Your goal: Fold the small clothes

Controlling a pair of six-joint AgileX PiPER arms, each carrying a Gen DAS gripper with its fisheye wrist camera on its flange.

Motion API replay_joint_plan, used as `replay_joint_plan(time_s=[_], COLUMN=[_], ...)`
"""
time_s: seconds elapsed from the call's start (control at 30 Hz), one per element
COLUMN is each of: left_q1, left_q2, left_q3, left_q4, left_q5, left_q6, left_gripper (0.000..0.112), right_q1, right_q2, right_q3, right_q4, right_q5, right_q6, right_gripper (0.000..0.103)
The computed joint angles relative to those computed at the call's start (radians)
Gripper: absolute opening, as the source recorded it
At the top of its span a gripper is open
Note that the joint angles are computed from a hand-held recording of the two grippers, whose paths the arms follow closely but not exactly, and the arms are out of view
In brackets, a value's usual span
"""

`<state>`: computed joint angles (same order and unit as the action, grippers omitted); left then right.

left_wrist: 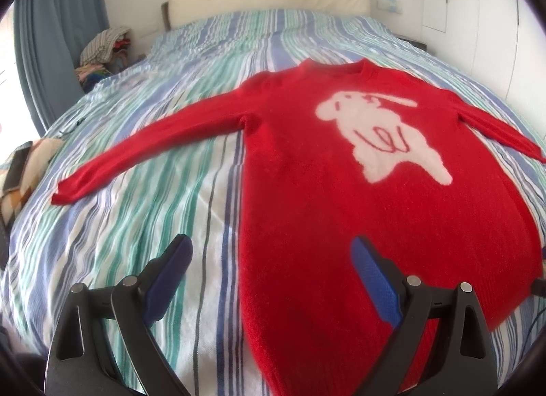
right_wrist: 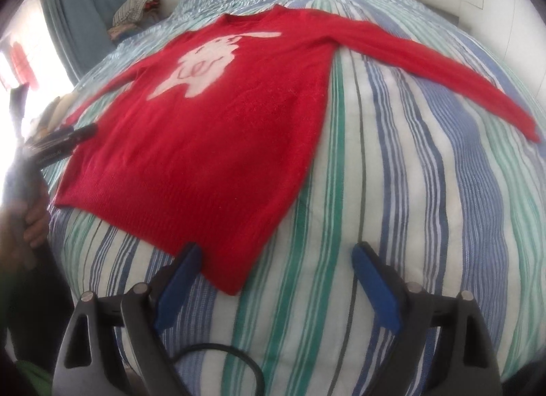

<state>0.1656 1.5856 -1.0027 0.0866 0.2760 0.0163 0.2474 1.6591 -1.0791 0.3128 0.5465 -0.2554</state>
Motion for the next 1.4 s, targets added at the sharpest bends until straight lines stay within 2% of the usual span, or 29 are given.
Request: replay_joint_plan(time_s=[0.27, 0.43, 0.53, 0.67, 0.83, 0.97, 1.07, 1.2, 1.3, 1.37, 1.4], left_q1=[0.042, 0.078, 0.080, 0.073, 0.065, 0.071, 0.073, 0.076, 0.069, 0.067, 0.066], left_q2=[-0.023, -0.036, -0.018, -0.001, 0.015, 0.027, 0.036, 0.053, 0.076, 0.086, 0.087], left_q3=[-0.005, -0.009, -0.026, -0.030, -0.029, -0.035, -0.039, -0.048, -0.064, -0.071, -0.070], left_q4=[-0.080, -0.187, -0.164, -0.088, 0.003, 0.006, 0.041, 0.039, 0.068, 0.074, 0.084], left_q5=[0.001, -0.002, 0.008, 0.003, -0.003, -0.005, -0.001, 0.013, 0.030, 0.038, 0.039], left_q6=[0.051, 0.139, 0.103, 0.024, -0.061, -0.071, -0.115, -0.120, -0.152, -0.163, -0.174], left_gripper=[0.095, 0.095, 0.096, 0.096, 0.096, 0.096, 0.096, 0.096, 0.096, 0.096, 0.096], right_q1=[-0.028, -0.128, -0.224, -0.425, -0.660, -0.716, -0.733, -0.742, -0.722, -0.698, -0.692], right_q2=[-0.050, -0.076, -0.062, 0.041, 0.270, 0.408, 0.467, 0.527, 0.601, 0.640, 0.668], right_q3=[0.001, -0.077, -0.170, -0.346, -0.540, -0.609, -0.614, -0.644, -0.780, -0.874, -0.932], right_q4=[0.034, 0.094, 0.095, 0.249, 0.543, 0.668, 0.769, 0.845, 0.724, 0.587, 0.522], right_q5=[0.036, 0.105, 0.126, 0.151, 0.232, 0.292, 0.266, 0.191, 0.209, 0.225, 0.255], right_q6=[0.014, -0.066, -0.113, -0.179, -0.045, 0.040, 0.024, 0.019, 0.120, 0.211, 0.260], right_gripper=[0.089, 0.089, 0.089, 0.089, 0.088, 0.088, 0.087, 0.074, 0.063, 0.041, 0.010])
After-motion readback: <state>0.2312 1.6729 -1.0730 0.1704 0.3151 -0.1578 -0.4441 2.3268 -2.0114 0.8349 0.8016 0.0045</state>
